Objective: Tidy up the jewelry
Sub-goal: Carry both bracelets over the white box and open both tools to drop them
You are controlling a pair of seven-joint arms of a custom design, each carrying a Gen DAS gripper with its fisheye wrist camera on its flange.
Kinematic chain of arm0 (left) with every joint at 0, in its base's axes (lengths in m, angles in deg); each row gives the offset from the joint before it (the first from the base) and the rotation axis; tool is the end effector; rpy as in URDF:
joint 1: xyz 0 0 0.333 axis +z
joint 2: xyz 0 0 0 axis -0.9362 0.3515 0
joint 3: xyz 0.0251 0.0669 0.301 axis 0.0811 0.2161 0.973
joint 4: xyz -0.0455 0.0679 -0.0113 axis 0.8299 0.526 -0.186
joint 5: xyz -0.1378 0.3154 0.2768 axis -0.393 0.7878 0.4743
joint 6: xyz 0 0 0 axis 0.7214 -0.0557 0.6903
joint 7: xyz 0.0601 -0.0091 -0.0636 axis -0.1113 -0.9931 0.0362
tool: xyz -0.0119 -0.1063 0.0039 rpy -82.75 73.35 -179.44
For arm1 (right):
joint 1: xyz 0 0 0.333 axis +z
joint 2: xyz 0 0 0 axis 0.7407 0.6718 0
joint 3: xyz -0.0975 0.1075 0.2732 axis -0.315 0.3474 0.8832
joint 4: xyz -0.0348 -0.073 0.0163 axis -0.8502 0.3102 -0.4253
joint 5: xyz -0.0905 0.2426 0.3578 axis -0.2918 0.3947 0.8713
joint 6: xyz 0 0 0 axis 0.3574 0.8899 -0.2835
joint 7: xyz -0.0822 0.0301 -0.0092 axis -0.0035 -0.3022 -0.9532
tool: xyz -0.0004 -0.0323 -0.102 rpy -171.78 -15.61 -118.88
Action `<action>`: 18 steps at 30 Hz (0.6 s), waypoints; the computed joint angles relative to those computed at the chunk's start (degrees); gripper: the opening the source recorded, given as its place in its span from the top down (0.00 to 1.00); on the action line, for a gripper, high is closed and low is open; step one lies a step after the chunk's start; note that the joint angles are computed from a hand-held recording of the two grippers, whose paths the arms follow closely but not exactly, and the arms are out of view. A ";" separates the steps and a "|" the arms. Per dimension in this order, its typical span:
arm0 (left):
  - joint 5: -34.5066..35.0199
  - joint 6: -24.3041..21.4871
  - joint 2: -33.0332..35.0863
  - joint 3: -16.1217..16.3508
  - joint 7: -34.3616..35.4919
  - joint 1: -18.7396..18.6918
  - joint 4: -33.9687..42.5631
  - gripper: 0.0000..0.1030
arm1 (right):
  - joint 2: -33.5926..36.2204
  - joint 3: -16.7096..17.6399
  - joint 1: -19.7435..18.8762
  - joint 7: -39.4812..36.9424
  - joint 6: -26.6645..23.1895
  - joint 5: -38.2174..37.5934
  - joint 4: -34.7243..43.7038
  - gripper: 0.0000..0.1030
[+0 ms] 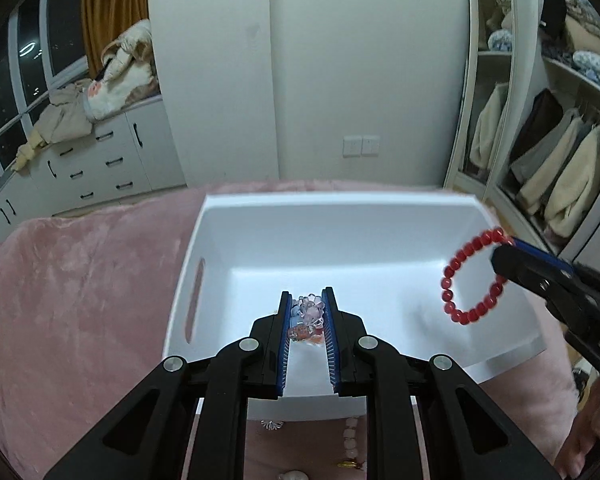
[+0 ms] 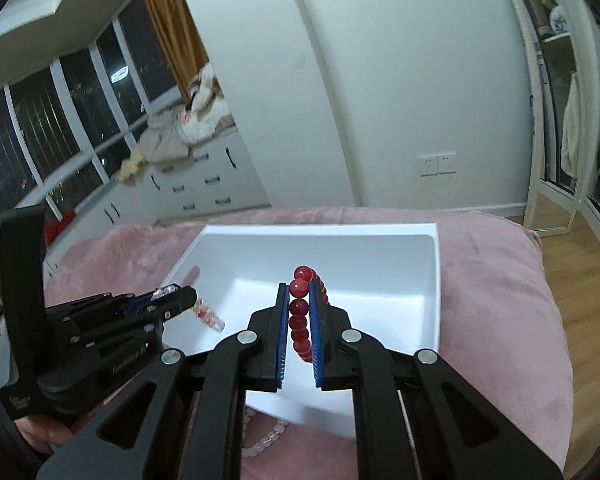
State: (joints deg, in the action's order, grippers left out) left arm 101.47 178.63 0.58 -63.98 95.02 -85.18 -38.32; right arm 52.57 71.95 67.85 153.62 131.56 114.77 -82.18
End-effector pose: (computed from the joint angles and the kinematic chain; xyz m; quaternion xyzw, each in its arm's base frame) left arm 0.6596 -0.2991 0.5328 -0.7166 0.5990 -0.2242 0.2782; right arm 0.7104 0.3267 0.5454 -0.7557 0.4838 -0.0785 0.4344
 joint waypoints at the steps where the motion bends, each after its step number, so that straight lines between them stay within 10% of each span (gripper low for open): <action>1: -0.02 -0.28 0.44 0.03 0.31 0.03 0.11 0.80 | 1.16 -0.15 0.16 0.75 -1.15 -0.32 1.33 0.90; 15: 0.36 -2.34 1.91 0.50 -0.61 -0.63 0.61 0.80 | 4.99 -0.16 0.98 2.35 -7.75 -2.47 5.39 0.85; 16: 0.70 -2.22 1.39 0.48 -0.89 -0.71 0.15 0.73 | 4.74 -0.32 1.27 2.53 -7.29 -2.87 5.08 0.77; 18: 1.73 -2.10 0.13 0.46 -1.99 -0.92 -1.01 0.56 | 2.83 0.14 1.21 1.85 -3.42 -1.74 1.91 0.23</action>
State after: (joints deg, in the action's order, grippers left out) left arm 103.20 176.53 0.71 -63.52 93.03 -86.10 -39.33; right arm 55.40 72.09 69.06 155.47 128.14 113.03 -80.27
